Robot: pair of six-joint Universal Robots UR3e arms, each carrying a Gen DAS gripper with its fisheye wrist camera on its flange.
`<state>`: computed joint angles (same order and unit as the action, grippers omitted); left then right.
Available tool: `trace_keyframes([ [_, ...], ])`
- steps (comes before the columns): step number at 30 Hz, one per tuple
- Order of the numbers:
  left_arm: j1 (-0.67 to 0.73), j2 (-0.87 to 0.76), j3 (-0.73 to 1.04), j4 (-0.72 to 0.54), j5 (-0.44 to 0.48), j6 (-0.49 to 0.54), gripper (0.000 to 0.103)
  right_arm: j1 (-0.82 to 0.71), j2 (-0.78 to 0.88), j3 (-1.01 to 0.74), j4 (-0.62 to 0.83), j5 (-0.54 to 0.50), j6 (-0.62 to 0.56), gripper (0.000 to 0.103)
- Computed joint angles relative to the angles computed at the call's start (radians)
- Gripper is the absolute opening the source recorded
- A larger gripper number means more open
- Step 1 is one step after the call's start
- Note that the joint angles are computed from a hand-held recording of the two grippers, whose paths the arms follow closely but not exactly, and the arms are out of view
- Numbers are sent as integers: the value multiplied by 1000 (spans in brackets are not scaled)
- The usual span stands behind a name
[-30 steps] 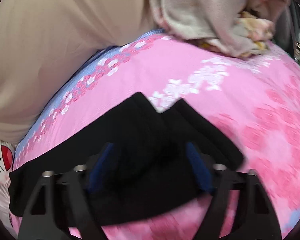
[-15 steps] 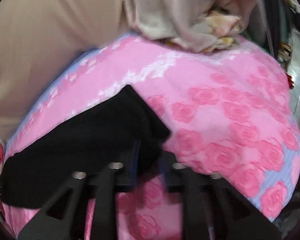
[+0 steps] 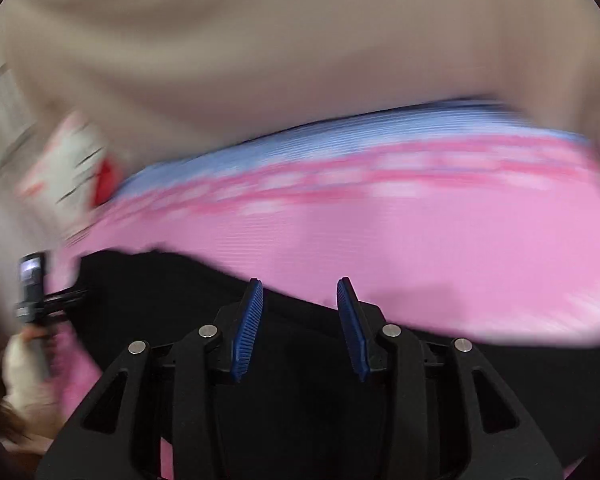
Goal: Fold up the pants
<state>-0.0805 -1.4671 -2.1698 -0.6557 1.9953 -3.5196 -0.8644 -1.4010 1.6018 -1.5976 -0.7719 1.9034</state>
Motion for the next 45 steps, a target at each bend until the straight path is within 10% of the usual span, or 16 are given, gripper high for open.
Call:
trace_keyframes([
  [6,79,30,-106,136,11,85,95,513,336,-206,-340,-146,344,38],
  [9,90,22,-130,196,6,125,98,596,348,-210,-338,-183,324,33],
  [10,96,21,-137,212,-2,137,98,616,346,-198,-366,-191,319,9],
  [17,88,-100,-101,343,72,144,98,696,373,-137,-926,-319,558,0],
  [20,44,-121,-96,359,138,149,98,619,430,-259,-748,-217,622,0],
  [25,-2,-57,-127,334,234,160,98,535,185,-55,-501,-144,330,5],
  [38,-40,-13,-105,276,114,138,98,606,264,-75,-523,-218,421,9],
  [41,-34,-1,-104,276,59,138,98,595,259,-81,-505,-203,429,28],
  [43,-32,11,-103,271,9,140,98,592,254,-85,-472,-174,408,59],
  [45,-43,16,-101,272,-21,139,98,618,258,-86,-459,-186,375,54],
])
